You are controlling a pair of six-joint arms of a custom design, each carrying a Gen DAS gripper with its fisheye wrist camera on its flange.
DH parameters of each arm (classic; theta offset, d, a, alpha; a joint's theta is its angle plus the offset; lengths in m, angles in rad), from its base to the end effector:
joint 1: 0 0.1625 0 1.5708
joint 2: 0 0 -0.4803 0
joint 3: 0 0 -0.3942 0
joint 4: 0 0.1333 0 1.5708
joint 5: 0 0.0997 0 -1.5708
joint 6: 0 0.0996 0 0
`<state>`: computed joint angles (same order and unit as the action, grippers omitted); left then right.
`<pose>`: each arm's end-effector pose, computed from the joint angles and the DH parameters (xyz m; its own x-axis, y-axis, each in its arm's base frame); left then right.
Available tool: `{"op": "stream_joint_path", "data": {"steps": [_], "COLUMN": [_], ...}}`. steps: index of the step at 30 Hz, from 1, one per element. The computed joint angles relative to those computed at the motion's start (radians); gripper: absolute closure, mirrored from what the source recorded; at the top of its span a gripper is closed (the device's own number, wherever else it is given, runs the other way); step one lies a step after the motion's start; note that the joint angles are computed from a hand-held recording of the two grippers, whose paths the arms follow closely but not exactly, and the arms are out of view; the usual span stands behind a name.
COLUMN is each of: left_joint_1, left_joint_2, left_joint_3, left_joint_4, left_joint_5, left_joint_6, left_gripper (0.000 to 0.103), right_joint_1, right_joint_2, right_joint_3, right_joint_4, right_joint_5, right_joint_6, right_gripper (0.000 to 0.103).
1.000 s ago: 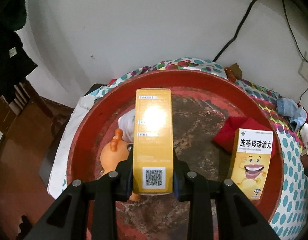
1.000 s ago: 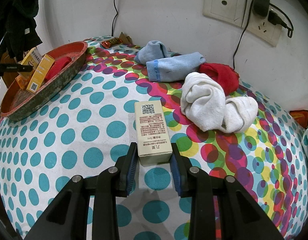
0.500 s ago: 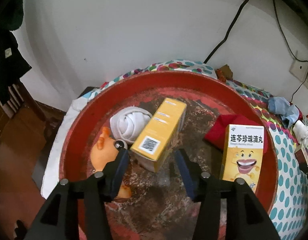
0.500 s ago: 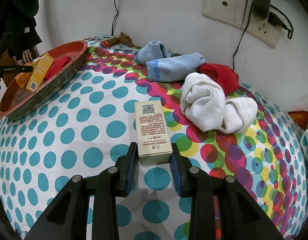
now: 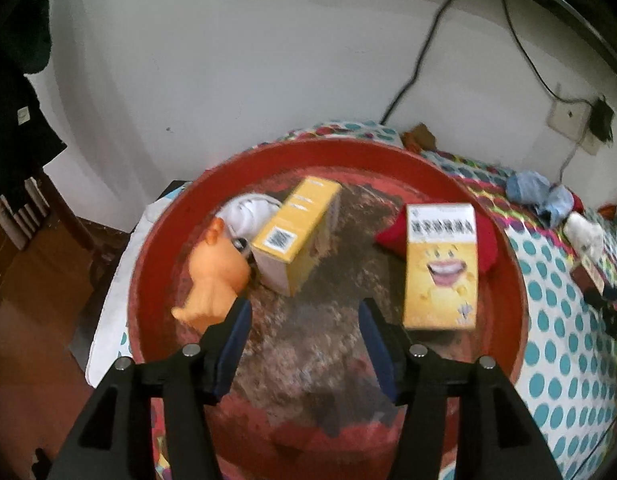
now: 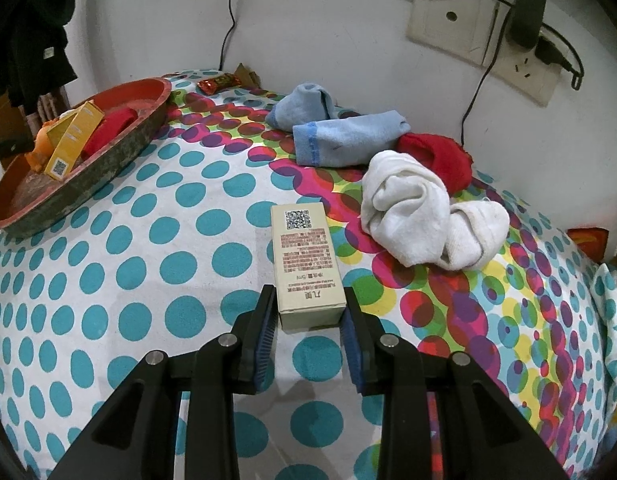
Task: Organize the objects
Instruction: 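Carry the tall yellow box onto the red tray and open the left gripper, then carry the beige box onto the red tray and release it with the right gripper while the left withdraws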
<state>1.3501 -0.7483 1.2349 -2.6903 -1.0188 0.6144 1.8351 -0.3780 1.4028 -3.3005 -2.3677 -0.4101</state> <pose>-0.0009 -0.8514 0.2955 -0.6326 0.3586 -0.6865 0.6623 0.7099 -0.2396 0.2616 -0.7291 0.0145 -0.6504 -0.0503 0.7579 -0.4997 0.7798 -0.3770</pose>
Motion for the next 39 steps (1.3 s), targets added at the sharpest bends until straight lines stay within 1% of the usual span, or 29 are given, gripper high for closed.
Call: {"op": "stream_joint_path", "data": {"steps": [2,4,8,10,13,16,18,22,27,31,34,39], "left_joint_1": [-0.004,-0.006,-0.004,0.000,0.007,0.013,0.018,0.026,0.031,0.027,0.028,0.029], "left_joint_2": [-0.009,-0.016,-0.038,-0.049,-0.064,-0.074,-0.083,-0.103,-0.123,-0.136,-0.150,-0.155], "left_joint_3": [0.041,0.073,0.124,0.141,0.149,0.152,0.157,0.170,0.185,0.200,0.206,0.192], "left_joint_4": [-0.040,-0.073,-0.116,-0.128,-0.114,-0.102,-0.098,-0.093,-0.107,-0.141,-0.143,-0.145], "left_joint_5": [0.015,0.020,0.008,-0.002,-0.020,-0.027,-0.035,-0.043,-0.044,-0.030,-0.041,-0.049], "left_joint_6": [0.035,0.058,0.075,0.066,0.039,0.009,-0.008,-0.035,-0.038,-0.013,-0.010,-0.013], "left_gripper": [0.046,0.046,0.046,0.046,0.046,0.046,0.046,0.046,0.046,0.046,0.046,0.046], "right_joint_1": [0.001,0.001,0.011,0.017,0.032,0.046,0.055,0.073,0.085,0.094,0.103,0.094], "right_joint_2": [-0.002,-0.002,-0.001,-0.006,-0.003,-0.004,-0.005,0.000,0.053,0.111,0.145,0.203], "right_joint_3": [-0.003,-0.012,-0.023,-0.026,-0.048,-0.066,-0.077,-0.099,-0.210,-0.318,-0.366,-0.471], "right_joint_4": [0.008,0.030,0.036,0.045,0.058,0.081,0.105,0.145,0.216,0.282,0.309,0.365], "right_joint_5": [-0.012,-0.007,0.011,0.037,0.068,0.105,0.142,0.190,0.196,0.190,0.153,0.155], "right_joint_6": [0.011,0.029,0.017,0.016,-0.015,-0.028,-0.029,-0.029,-0.071,-0.073,-0.076,-0.062], "right_gripper": [0.074,0.075,0.076,0.076,0.076,0.076,0.076,0.076,0.076,0.076,0.076,0.076]}}
